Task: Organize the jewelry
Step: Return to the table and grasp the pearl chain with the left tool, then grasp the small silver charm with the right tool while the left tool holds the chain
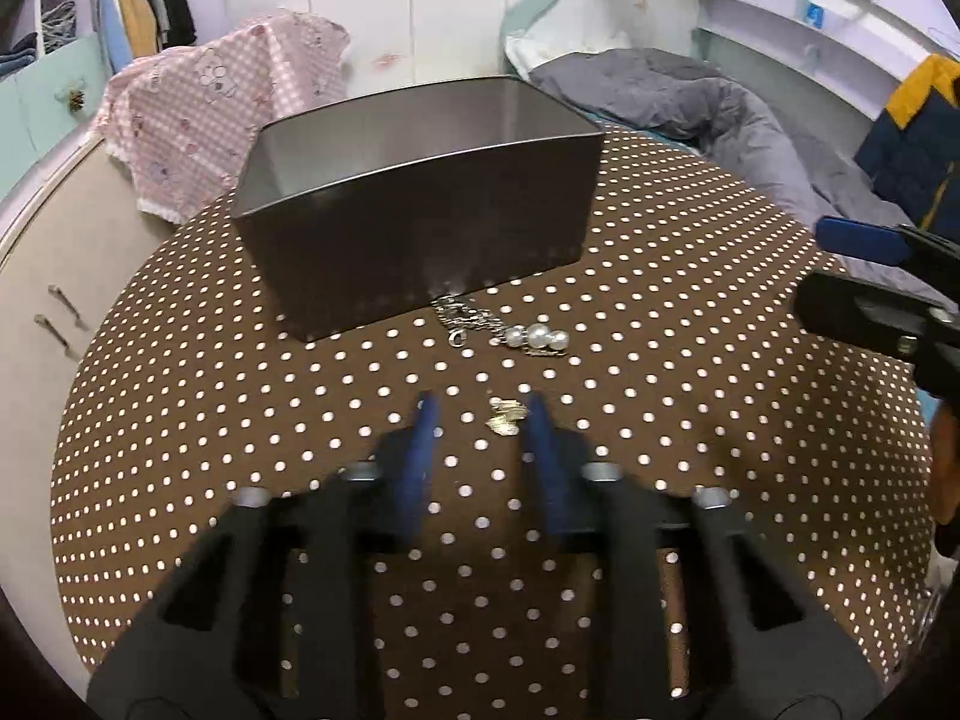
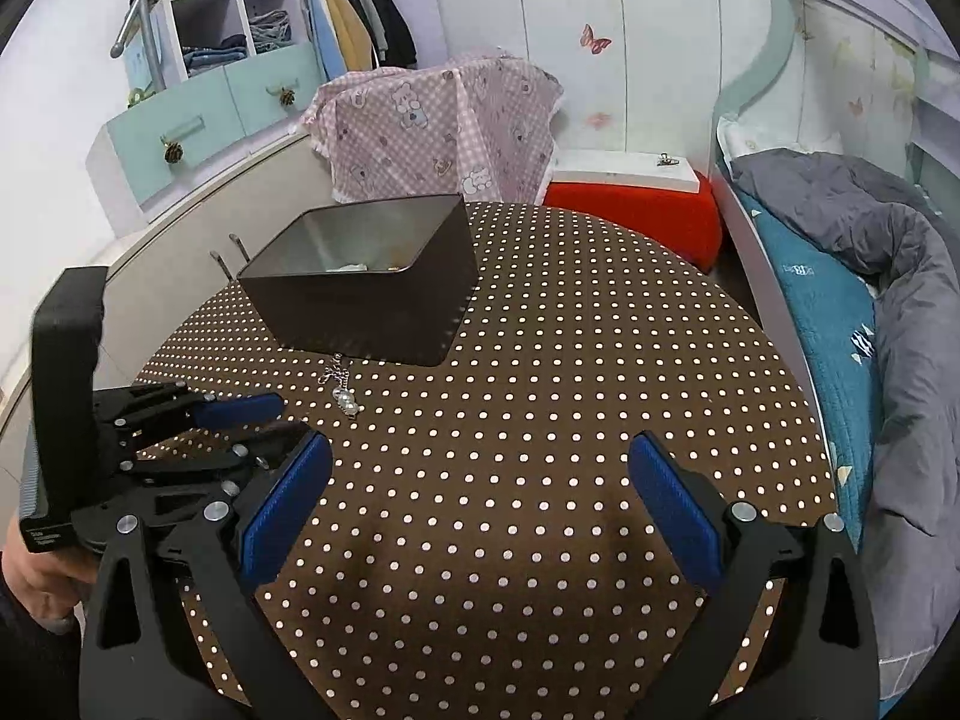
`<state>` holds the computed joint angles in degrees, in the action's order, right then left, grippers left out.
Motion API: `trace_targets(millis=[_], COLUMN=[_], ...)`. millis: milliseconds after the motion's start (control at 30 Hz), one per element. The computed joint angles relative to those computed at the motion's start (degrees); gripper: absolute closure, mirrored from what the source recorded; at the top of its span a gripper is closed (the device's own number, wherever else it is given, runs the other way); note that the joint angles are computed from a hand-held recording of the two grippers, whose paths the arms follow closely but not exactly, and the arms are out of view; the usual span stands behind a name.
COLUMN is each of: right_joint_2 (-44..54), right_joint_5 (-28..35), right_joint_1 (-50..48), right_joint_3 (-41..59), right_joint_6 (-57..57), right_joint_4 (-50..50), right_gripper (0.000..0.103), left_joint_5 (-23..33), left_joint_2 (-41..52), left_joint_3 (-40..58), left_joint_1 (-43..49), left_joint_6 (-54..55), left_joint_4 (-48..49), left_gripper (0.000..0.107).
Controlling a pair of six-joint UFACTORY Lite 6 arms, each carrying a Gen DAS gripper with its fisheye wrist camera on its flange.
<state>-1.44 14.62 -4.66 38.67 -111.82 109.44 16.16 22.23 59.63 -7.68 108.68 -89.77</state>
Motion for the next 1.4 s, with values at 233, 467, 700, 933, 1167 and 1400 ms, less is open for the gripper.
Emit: trace_targets(millis=[233, 467, 700, 933, 1167, 1400], right_joint_2=[4.12, 15.21, 26.21, 25.81, 15.44, 1.68], right_joint_5=[-1.8, -4.87, -6.67, -5.66, -0.82, 6.58], right_joint_1=[1.9, 7.04, 12.94, 14.8, 13.11, 10.58], right_joint_3=[3.2, 12.55, 23.41, 24.36, 17.07, 14.91], right_joint_6=[0.75, 8.43, 18.05, 28.9, 27.02, 40.87], right_joint_4=[-1.69, -10.0, -23.19, -35.18, -34.1, -48.72], right_gripper=[0.008, 0.008, 0.031, 0.095, 0.095, 0.095], left_joint_5=[6.25, 7.56, 10.99, 12.36, 13.84, 15.39], left_joint_2=[-0.31, -3.72, -5.73, -6.49, -9.84, -15.24], left_joint_3=[-0.59, -4.53, -7.02, -7.45, -7.91, -6.98], left_joint_1=[3.16, 8.81, 15.43, 16.88, 18.22, 19.52], left_joint_6=[-0.83, 4.04, 4.8, 4.38, 2.04, -3.25], left_joint_4=[2.5, -2.02, -2.8, -2.57, -0.3, 4.56], left_gripper=[0.099, 0.099, 0.099, 0.099, 0.099, 0.099])
